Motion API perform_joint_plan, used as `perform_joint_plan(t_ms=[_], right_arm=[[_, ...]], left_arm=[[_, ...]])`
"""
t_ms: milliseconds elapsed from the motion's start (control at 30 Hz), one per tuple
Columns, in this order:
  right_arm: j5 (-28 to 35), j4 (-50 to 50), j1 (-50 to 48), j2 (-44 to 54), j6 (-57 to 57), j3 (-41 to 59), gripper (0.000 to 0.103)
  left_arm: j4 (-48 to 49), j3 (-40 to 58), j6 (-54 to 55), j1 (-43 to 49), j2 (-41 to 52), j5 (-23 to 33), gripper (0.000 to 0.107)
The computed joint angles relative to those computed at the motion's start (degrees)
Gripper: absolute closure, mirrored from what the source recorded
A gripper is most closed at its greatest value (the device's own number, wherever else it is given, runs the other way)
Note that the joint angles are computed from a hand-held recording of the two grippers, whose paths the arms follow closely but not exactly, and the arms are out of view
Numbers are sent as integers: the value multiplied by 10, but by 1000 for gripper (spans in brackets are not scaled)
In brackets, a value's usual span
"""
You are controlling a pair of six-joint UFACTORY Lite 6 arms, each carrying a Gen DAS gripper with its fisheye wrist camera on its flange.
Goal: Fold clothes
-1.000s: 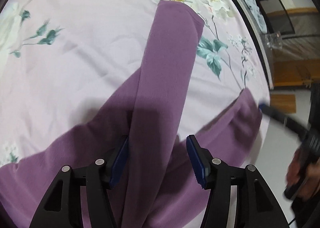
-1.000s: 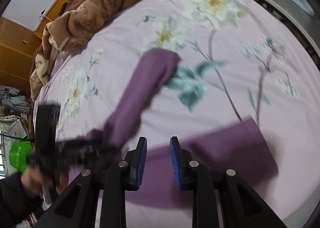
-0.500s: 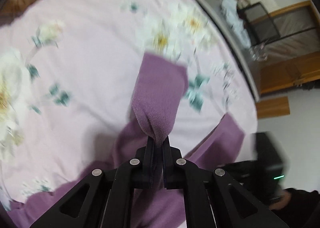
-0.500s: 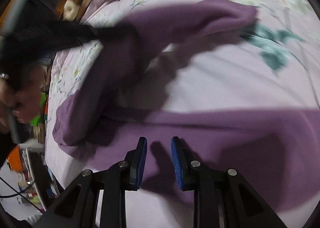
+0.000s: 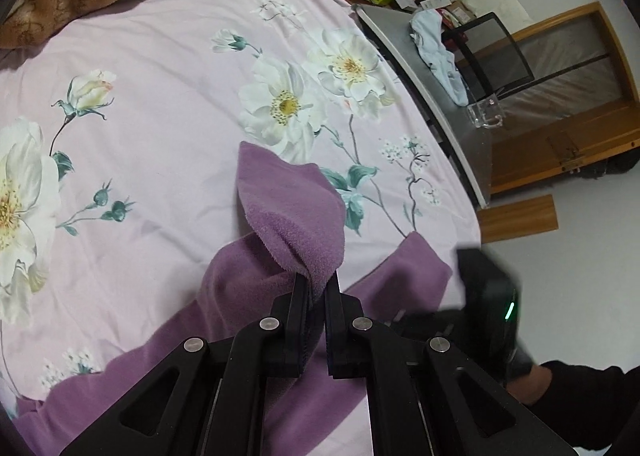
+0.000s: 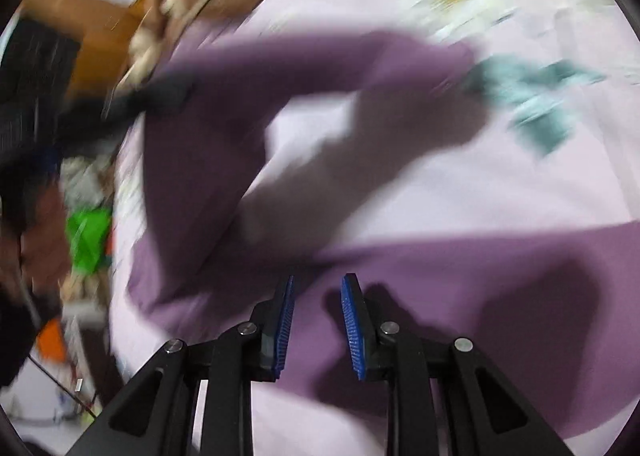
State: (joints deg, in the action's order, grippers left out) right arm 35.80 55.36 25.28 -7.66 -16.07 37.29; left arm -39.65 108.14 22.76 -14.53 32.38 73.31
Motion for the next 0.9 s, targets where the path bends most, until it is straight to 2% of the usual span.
perform_joint_plan(t_ms=[33,167,267,333,400,467,500,600,667,700,767,800,900], right_arm=[[8,30,20,37,-36,20,77],[-40,149,64,187,-156,98,78],[-87,273,32,203,-245,100,78],[-98,276,4,158,-224,66,78],[-99,183,-28,95,-118,35,78],[-101,63,-51,-11,1,-22,78],[-78,3,-75,-71,61,-51,78],[29,-177,-160,-246,213,-113,78],[126,-283,-215,-329,301,-106,77],[167,-305,-241,-363,313,-110,77],[211,-337,-267,-387,333,-104,76],[223,-346,-293,-398,318,-104,76],[196,-374,-248,-357,348,-49,74]], left_arm=[[0,4,-2,0,-1,4,100],[4,31,-8,1,-4,27,100],[8,61,-14,2,-5,48,100],[10,71,-16,1,-8,56,100],[6,58,-17,-1,-16,54,100],[-2,23,-15,-9,-28,43,100],[-8,-8,-11,-19,-39,32,100],[-31,-111,8,-61,-72,-2,100],[-51,-188,26,-99,-85,-19,98],[-49,-220,32,-120,-85,-27,94],[-45,-261,39,-142,-92,-40,93],[-42,-277,42,-148,-100,-47,90],[-61,-301,49,-123,-130,-52,61]])
